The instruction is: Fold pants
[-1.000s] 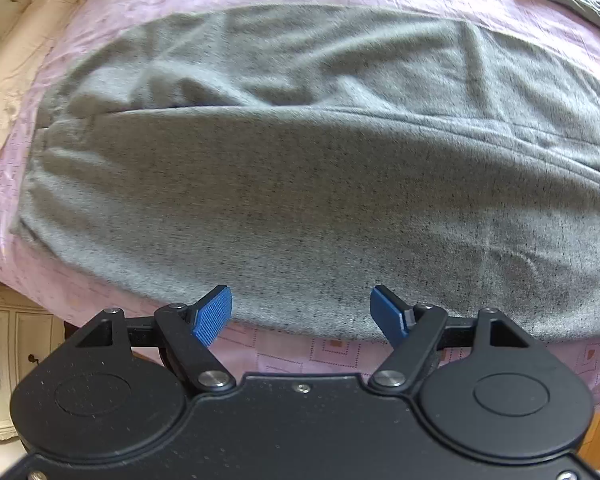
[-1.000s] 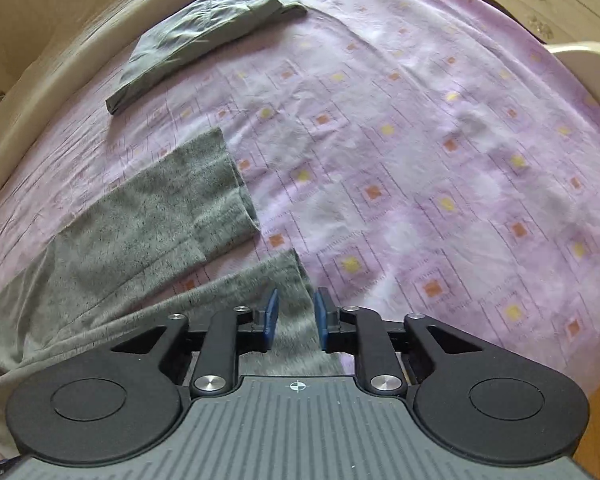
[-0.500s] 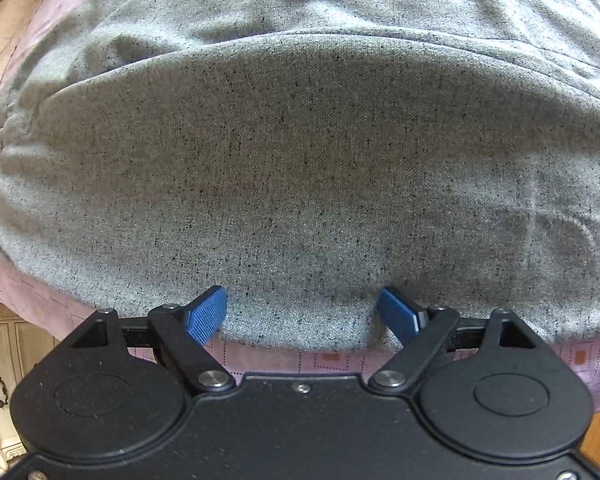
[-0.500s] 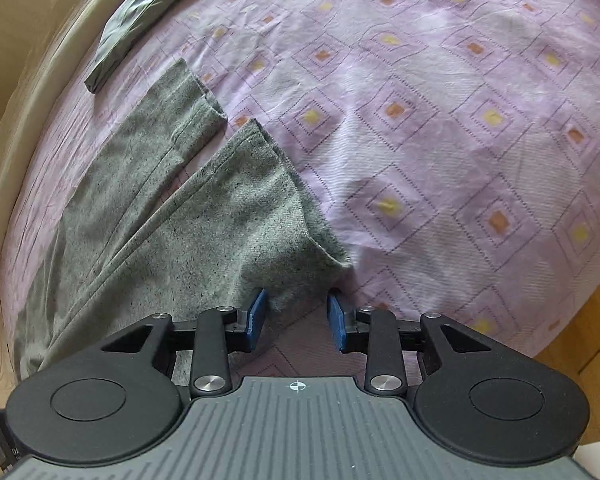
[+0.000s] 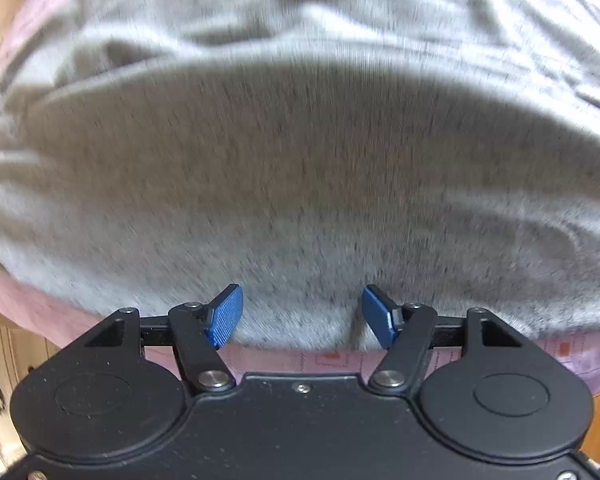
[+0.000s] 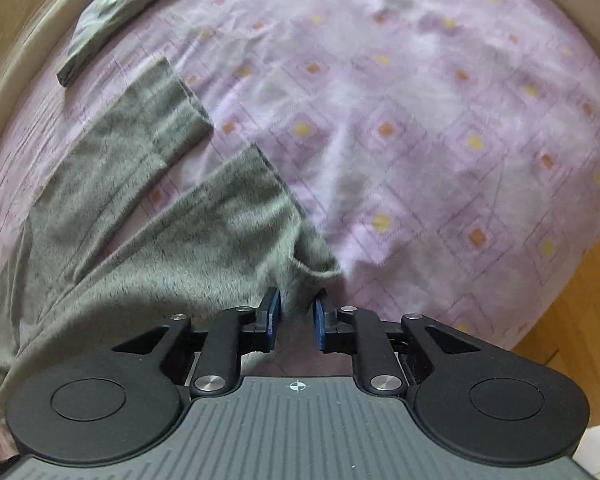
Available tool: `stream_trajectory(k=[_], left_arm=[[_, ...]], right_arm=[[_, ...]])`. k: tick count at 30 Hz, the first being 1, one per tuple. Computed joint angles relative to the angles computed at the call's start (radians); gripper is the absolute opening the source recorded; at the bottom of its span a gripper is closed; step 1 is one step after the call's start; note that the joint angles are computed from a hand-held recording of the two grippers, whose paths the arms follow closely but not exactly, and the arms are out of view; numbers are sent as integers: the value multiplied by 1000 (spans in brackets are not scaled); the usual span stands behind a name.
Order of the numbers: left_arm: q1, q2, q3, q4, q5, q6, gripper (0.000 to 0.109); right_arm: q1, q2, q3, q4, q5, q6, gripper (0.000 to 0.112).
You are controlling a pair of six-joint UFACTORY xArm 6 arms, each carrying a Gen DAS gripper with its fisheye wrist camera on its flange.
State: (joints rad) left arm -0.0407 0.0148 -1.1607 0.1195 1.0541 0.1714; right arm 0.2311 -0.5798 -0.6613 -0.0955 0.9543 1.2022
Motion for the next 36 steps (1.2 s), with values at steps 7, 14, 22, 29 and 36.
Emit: stream_trajectory(k=[7,14,22,29,36], left_arm=[[43,85,-184,-85,-7,137,69],[61,251,-414,-127,39,167,70],[77,461,-685,-88,53,174,69],[99,632,-952,-92,127,188,70],[114,764,-1161,-112,226,204,70]], right_arm=[[-83,185,-167,-51,-173,-113,30],[-91,480,-431,87,-209,-200,30],[-103,851,-849,82,-64,-96,31],[-100,1115,-1216,62,174,18,31],[-66,1198,-1336,8,304,-12,1]])
